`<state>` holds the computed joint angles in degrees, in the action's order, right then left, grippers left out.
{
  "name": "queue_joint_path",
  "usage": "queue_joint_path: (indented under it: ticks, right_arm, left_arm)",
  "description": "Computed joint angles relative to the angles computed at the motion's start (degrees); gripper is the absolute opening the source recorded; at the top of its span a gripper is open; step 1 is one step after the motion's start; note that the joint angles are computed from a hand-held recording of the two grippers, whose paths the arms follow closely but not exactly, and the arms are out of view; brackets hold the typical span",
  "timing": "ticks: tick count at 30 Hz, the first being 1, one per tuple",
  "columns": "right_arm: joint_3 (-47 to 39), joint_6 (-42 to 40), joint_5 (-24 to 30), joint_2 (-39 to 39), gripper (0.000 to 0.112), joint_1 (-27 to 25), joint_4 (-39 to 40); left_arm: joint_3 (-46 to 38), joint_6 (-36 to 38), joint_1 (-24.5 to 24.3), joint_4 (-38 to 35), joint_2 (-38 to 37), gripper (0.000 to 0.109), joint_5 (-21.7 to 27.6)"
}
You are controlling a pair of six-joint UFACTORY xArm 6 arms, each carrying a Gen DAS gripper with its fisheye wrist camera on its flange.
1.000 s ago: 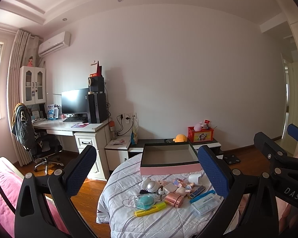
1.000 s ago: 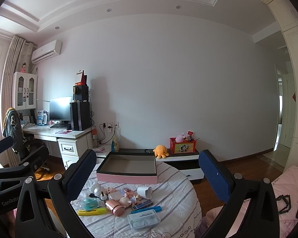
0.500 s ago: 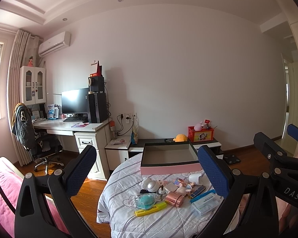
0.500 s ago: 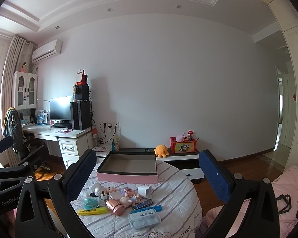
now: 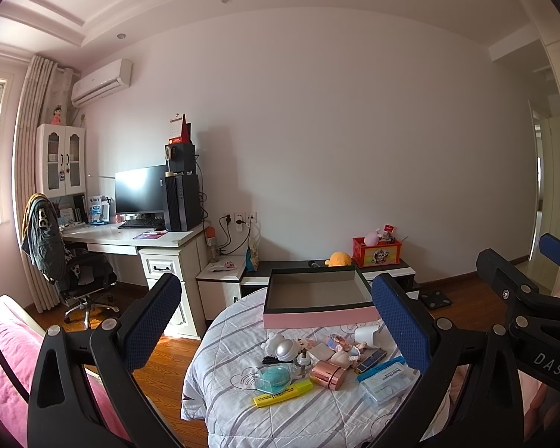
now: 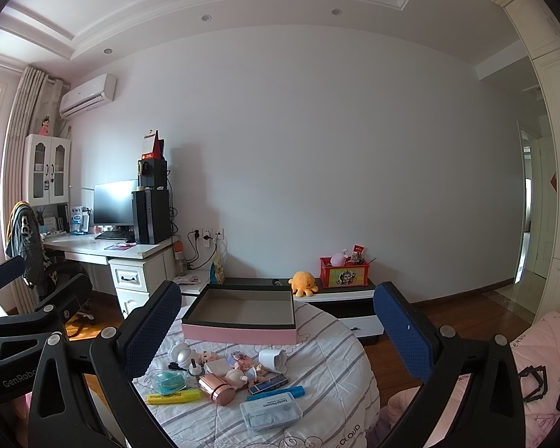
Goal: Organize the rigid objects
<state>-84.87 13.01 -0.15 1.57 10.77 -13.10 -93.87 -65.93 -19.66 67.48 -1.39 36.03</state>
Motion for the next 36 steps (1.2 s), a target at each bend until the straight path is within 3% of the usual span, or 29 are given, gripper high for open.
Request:
queue_joint_path:
  ticks: [4, 12, 18, 21, 31, 36]
  right_arm:
    - [-0.07, -0.63, 0.56, 0.27, 0.103, 0.13, 0.48]
    - [-2.87, -3.64, 4.3, 5.83, 0.103, 0.22, 2.36]
    - [-4.48, -15.19, 8.6, 13.25, 0.103, 1.04, 12.32]
    - [-4.41, -18.17, 9.83, 16.53, 0.103, 0.9, 13.58]
    - [-9.72, -32.01, 13.87, 24.78, 0.103, 1.14, 25.85]
    - [-14.86, -33.65, 15.56, 28.62, 0.103, 1.43, 27.29]
  left_arm:
    - [0.72, 1.08, 0.6, -1.37, -0.48, 0.103, -1.15]
    - [2.24, 9.07, 4.3, -12.48, 3.01, 0.103, -6.29]
    - [6.27, 16.68, 8.45, -21.93, 7.57, 0.103, -11.55]
    - [9.07, 20.58, 10.28, -27.45, 9.39, 0.103, -14.88]
    - [4.18, 30.54, 12.34, -37.62, 19.57, 0.103, -12.58]
    - [-0.41, 33.1, 13.29, -42.29, 23.71, 0.103, -11.49]
